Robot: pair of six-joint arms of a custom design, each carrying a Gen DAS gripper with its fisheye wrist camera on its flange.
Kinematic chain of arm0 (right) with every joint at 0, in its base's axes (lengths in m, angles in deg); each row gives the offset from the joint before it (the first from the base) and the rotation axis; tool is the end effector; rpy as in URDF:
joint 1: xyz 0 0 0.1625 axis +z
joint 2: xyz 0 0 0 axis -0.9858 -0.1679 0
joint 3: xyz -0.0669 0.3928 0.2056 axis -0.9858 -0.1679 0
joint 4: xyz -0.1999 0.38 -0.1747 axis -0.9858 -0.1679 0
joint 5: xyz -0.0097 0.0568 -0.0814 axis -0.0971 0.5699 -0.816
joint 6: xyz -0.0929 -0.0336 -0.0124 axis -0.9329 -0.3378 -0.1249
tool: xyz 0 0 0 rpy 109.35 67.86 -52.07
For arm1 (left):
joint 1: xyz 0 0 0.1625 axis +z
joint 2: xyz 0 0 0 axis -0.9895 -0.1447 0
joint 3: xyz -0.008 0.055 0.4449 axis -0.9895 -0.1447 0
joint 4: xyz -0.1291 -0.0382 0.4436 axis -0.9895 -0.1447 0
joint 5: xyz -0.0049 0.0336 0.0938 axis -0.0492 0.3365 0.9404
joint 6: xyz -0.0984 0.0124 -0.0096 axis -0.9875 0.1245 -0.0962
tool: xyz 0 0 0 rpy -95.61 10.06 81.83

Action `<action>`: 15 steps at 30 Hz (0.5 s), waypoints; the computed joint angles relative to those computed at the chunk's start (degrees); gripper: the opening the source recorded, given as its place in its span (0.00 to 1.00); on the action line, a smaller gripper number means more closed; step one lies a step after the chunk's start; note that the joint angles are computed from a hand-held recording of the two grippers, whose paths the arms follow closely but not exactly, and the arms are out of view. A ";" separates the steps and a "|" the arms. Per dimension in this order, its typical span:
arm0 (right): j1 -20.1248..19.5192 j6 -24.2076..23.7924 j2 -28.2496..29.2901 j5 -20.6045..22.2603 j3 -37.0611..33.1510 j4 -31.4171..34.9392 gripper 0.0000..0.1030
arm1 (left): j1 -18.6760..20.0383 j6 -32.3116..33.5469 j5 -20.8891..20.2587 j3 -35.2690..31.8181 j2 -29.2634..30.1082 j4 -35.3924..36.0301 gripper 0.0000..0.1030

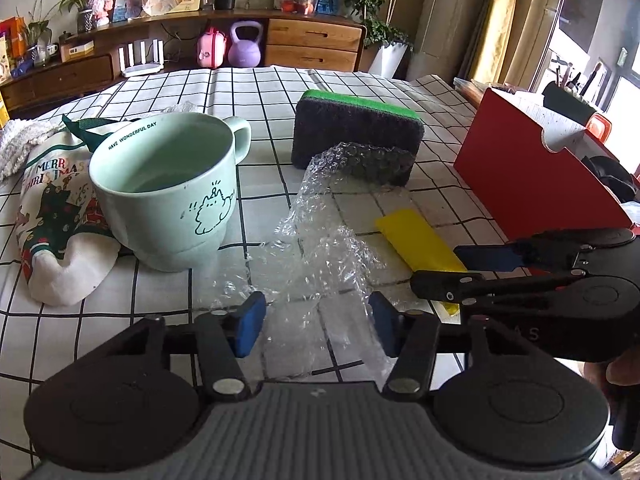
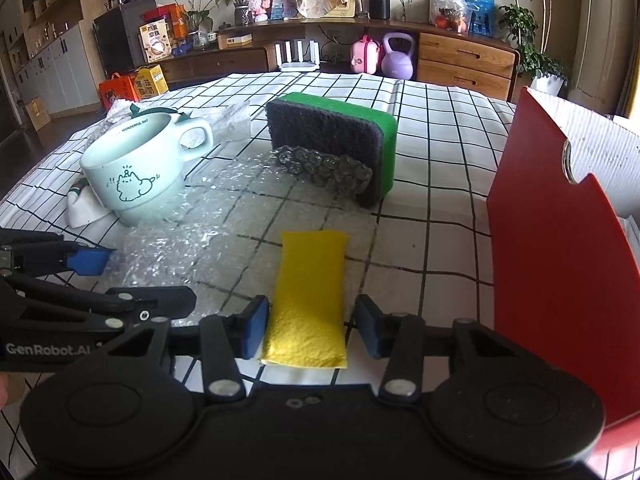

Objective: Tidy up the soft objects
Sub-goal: 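Grasp the yellow sponge with the right gripper while the left gripper grasps the clear bubble wrap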

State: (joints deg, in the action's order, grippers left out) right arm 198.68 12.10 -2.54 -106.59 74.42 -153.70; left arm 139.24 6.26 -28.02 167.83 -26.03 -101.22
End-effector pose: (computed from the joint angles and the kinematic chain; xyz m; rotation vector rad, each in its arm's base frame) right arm 0.3019 -0.3806 -0.0887 0.9585 -2.4080 0.6591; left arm 0.0302 -0.3335 0.2383 0.3555 2.3718 -0.9016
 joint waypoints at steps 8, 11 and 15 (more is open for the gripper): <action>1.22 0.27 0.35 -1.83 0.45 -1.68 0.37 | -1.53 0.73 1.09 0.44 -0.59 1.80 0.26; 1.83 1.52 -0.04 -2.67 1.16 -1.91 0.37 | -2.60 1.00 1.46 0.82 -1.43 2.99 0.20; 2.82 3.63 -0.95 -3.52 2.81 -2.66 0.37 | -4.12 0.39 1.92 1.32 -3.28 5.35 0.15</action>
